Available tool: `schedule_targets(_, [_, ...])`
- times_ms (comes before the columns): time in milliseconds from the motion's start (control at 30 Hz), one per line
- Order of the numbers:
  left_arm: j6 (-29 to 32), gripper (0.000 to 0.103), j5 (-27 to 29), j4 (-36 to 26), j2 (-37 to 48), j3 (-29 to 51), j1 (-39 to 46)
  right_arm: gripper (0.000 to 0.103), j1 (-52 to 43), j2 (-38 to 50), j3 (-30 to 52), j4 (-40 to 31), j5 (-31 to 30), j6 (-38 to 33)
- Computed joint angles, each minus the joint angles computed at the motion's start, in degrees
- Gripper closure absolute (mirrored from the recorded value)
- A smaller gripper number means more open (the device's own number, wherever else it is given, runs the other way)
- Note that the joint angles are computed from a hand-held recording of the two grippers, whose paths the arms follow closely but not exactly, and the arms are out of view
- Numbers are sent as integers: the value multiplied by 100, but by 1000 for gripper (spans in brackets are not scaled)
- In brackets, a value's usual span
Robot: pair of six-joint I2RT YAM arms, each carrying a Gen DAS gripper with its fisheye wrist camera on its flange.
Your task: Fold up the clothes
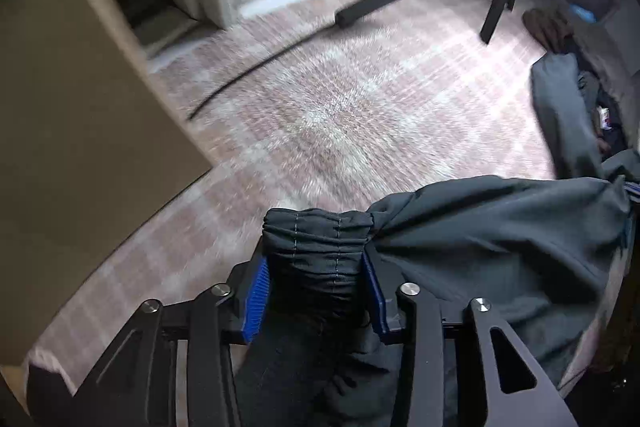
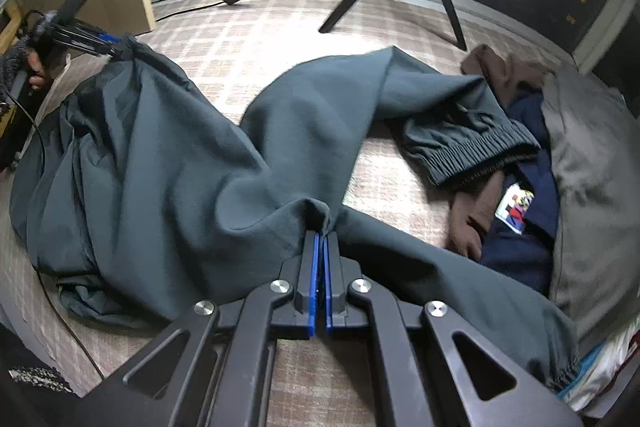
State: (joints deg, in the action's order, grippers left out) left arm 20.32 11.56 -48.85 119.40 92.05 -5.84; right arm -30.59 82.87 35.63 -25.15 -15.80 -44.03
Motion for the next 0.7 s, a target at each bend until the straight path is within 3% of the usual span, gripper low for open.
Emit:
schedule_targets(67, [-51,68,222,-53,-670,-391,314,101,145,-212,24,-114,-60,8])
schedule_targets(167, [151,68,450,-577,-1106,78,1169,101,533,-536,157,-216,-124,139])
schedule_targets(333, [153,69,475,-1574,-1251,1977,1782,101,1701,-1106,1104,-205,18,914])
schedule_targets(400, [151,70,690,-2027,-1394,3007,1967,101,1872,-1401,1771,-572,-24,1159])
schedule_targets(467, [319,69,1044,-2632,-1549,4069,2329,101,1873,-1924,2337,-1033,-111,1183])
schedule_targets(533, [743,69,1745,-3115,-1933,4525,3086,101,1664,-2367,2830,-1594,-467,1130])
schedule_targets(633, [1731,68,2840,-3725,-2679,3915,4462,101,1006,-2915,3372,-2974,-1526,773])
schedule_targets(700, [2801,68,3253,-3923,-3391,2701,5422,101,1044,-3571,3126,-3676,-1594,483])
